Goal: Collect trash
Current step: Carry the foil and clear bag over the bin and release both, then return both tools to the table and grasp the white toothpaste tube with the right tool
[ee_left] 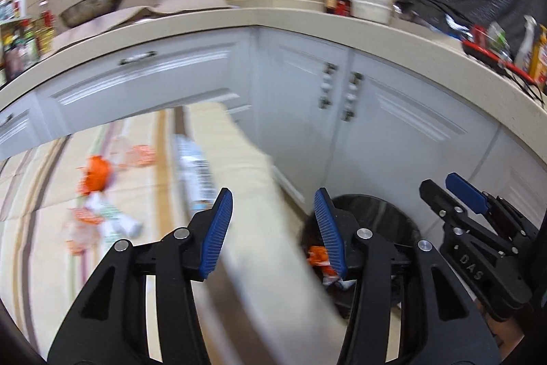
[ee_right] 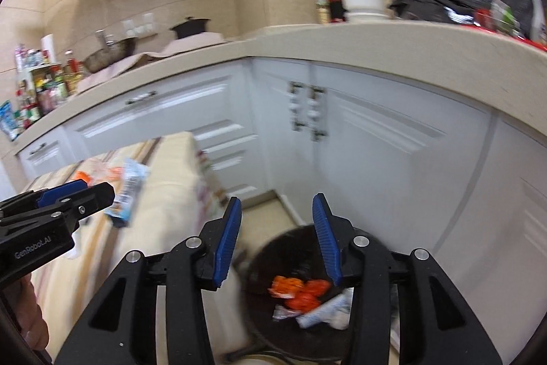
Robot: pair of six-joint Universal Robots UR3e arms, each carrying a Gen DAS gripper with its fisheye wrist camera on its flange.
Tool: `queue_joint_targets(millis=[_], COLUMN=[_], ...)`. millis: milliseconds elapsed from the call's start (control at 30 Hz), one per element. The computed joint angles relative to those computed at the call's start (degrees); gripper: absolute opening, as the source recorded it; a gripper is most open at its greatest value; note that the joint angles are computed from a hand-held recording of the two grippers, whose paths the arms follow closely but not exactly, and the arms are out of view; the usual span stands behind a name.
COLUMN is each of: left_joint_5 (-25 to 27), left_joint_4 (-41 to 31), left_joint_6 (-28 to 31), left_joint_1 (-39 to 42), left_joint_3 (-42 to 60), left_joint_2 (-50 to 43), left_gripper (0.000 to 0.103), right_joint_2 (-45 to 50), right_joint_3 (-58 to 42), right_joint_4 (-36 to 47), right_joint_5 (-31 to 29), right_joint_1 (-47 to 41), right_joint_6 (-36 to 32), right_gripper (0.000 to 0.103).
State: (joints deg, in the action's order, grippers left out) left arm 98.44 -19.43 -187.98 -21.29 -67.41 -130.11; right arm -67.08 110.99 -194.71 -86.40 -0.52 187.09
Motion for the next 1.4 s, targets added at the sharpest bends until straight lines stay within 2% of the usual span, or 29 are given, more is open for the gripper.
queue_joint_targets(millis=[367, 633, 867, 1067, 1400], left_joint_5=[1.5, -1.92, -6.61, -9.96, -14.34], left_joint_4=[10.47, 14.52, 16.02, 15.94, 15.14], left_joint_6=[-1.58, -0.72, 0.3, 1.28, 2.34], left_joint_1=[14.8, 26.0, 33.87, 38.51, 40.0], left_joint_3=[-29.39, -43.36, -49.67, -51.87, -51.89], left_joint_2=[19.9, 29.19, 32.44, 32.63, 30.84], left_gripper=[0.049, 0.049, 0.049, 0.049, 0.049], right_joint_2=[8.04, 14.93, 21.21, 26.34, 32.39], right_joint_3=[-18.76, -32.37, -43.73, -53.87, -66.71], right_joint_4=[8.58, 17.47, 26.51, 37.41, 53.97], right_joint_5=[-0.07, 0.35, -0.49, -0.7, -1.86], right_joint_1=[13.37, 20.12, 24.09, 25.7, 27.05], right_joint_6=[-1.76, -3.28, -4.82, -4.84, -5.69], right_gripper=[0.046, 0.046, 0.046, 0.046, 0.046])
